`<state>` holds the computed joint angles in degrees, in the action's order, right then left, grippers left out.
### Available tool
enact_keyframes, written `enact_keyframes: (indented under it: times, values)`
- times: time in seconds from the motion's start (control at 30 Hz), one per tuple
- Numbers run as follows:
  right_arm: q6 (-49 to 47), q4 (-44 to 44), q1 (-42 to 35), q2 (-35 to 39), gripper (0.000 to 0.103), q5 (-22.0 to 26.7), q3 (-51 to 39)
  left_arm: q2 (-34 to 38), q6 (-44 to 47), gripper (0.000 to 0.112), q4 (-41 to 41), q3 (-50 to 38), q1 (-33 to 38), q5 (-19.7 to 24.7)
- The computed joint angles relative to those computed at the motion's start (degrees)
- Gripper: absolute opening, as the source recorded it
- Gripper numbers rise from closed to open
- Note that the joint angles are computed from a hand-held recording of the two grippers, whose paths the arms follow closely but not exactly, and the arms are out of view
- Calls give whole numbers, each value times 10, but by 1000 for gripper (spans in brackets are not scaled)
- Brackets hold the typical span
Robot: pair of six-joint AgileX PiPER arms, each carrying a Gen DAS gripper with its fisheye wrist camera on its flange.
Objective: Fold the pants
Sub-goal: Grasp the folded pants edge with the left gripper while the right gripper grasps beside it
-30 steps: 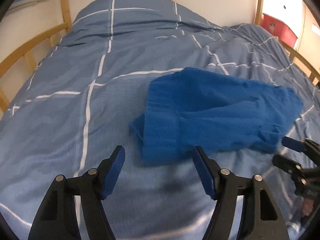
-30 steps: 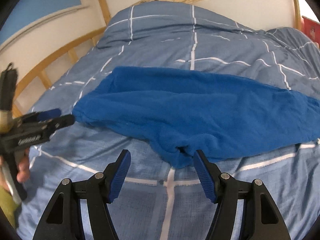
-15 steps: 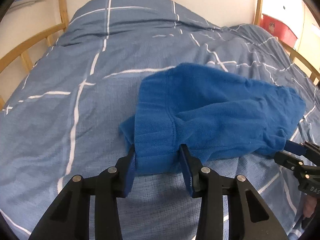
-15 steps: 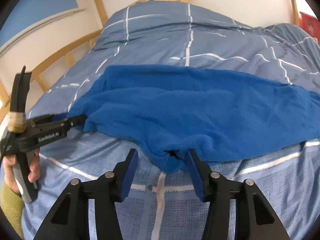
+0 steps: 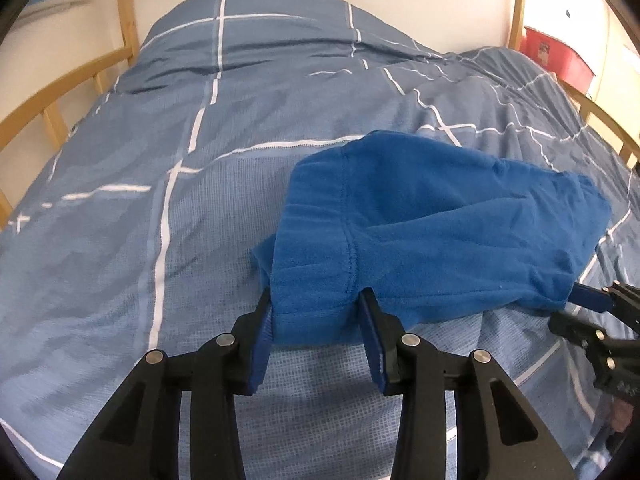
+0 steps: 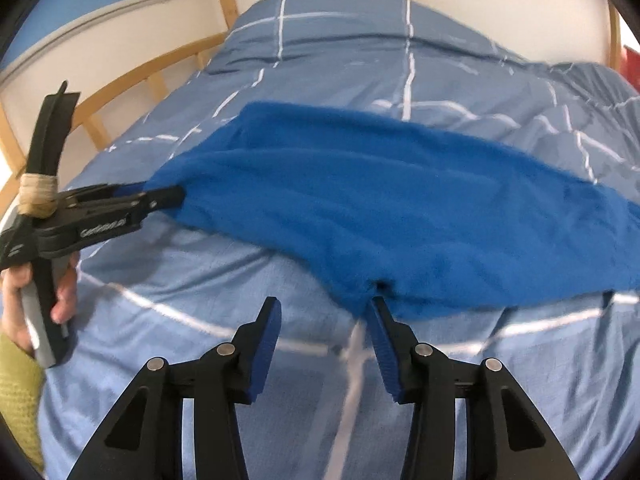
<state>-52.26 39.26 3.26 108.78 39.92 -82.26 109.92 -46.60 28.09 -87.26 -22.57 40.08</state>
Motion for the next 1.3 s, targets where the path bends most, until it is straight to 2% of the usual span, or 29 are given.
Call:
enact_keyframes:
  times: [0.13,0.27,0.37,0.43,0.6,0.73,0.87,1.0,1.07,1.1,1.17,1.2,1.27,1.3]
  values:
    - [3,8,-1,23,46,6,-35,-3,5,39,-11,5,6,-9]
    - [18,-22,3,50,46,61,-72,0,5,39,1,4,0,-2]
    - [4,-17,1,53,35,48,-58,0,5,39,9,5,-3,3]
    - [18,-13,-5,58,19,45,-62,4,7,39,8,-2,-4,14]
    - [13,-27,-5,19,11,41,-23,11,21,39,2,-31,-13,61]
    - [25,-47,2,-13,11,21,13,11,49,39,-22,-34,-8,70]
    - [70,-88,9,13,11,30,-6,27,79,39,-63,-39,6,76]
    - [61,-97,22,-9,11,-17,33,17,81,40,-68,-25,7,64]
    - [65,-93,19,-9,12,-12,30,5,84,45,-64,-16,1,66]
    - [75,-95,17,-12,15,-11,31,-1,84,45,-61,-12,-2,70]
    - [89,-104,16,-25,27,0,39,-22,77,46,-35,-4,-20,93]
    - [86,-103,15,-36,38,3,49,-35,65,49,-15,2,-31,100]
    - [38,-70,9,-74,39,-1,82,-62,37,64,24,13,-49,106]
    - [15,-52,9,-87,39,-8,93,-75,21,65,42,20,-55,101]
